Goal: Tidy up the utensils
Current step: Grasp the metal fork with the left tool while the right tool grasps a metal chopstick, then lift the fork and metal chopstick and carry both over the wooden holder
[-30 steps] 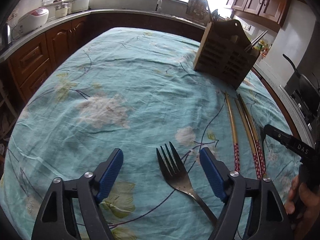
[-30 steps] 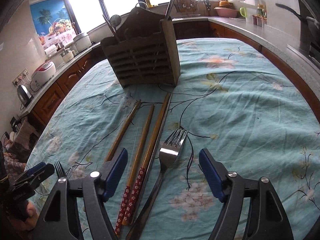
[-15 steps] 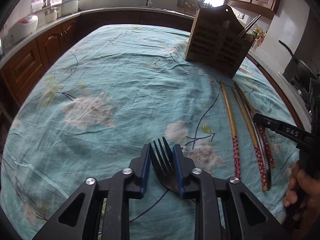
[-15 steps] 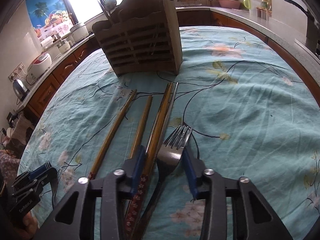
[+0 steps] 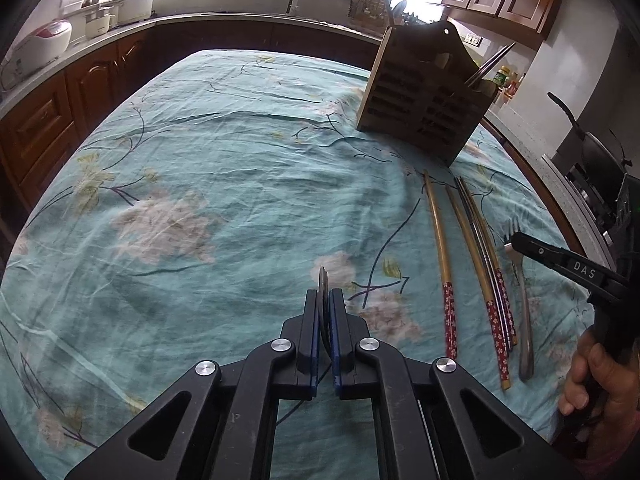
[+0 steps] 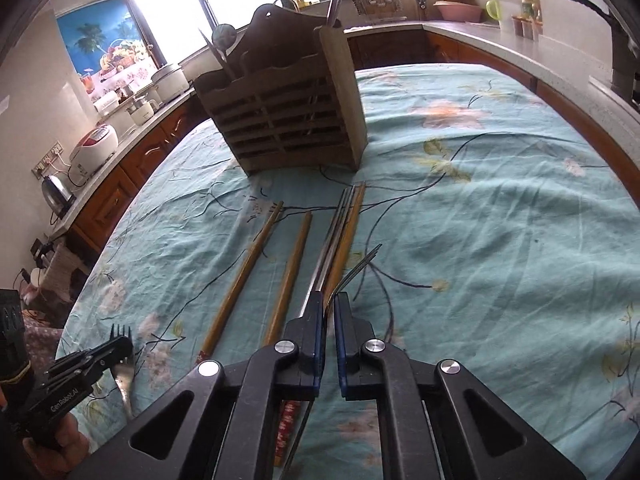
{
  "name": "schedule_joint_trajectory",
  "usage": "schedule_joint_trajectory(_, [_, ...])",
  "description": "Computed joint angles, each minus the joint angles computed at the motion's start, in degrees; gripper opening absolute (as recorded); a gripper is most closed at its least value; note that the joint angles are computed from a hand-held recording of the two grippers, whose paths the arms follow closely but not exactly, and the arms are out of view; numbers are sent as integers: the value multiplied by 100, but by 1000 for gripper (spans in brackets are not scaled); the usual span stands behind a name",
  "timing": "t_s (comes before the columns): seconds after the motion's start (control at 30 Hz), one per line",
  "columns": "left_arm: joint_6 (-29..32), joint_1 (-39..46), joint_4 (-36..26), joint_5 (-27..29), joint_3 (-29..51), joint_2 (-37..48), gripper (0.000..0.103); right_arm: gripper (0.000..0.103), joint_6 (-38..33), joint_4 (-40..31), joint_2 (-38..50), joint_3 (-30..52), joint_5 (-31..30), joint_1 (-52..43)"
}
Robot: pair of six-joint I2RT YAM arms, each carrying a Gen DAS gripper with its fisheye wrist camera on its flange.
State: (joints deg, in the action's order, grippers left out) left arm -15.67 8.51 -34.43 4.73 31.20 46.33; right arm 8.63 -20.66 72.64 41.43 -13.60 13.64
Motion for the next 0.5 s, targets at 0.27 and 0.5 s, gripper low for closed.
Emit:
schedule_joint_trajectory(0.27, [89, 232, -284, 270, 117, -439, 1, 4, -14, -108, -363, 36, -85, -232])
schedule_joint_trajectory(0.5, [232, 415, -729, 409, 394, -846, 1, 3, 14, -264, -800, 181, -228, -269])
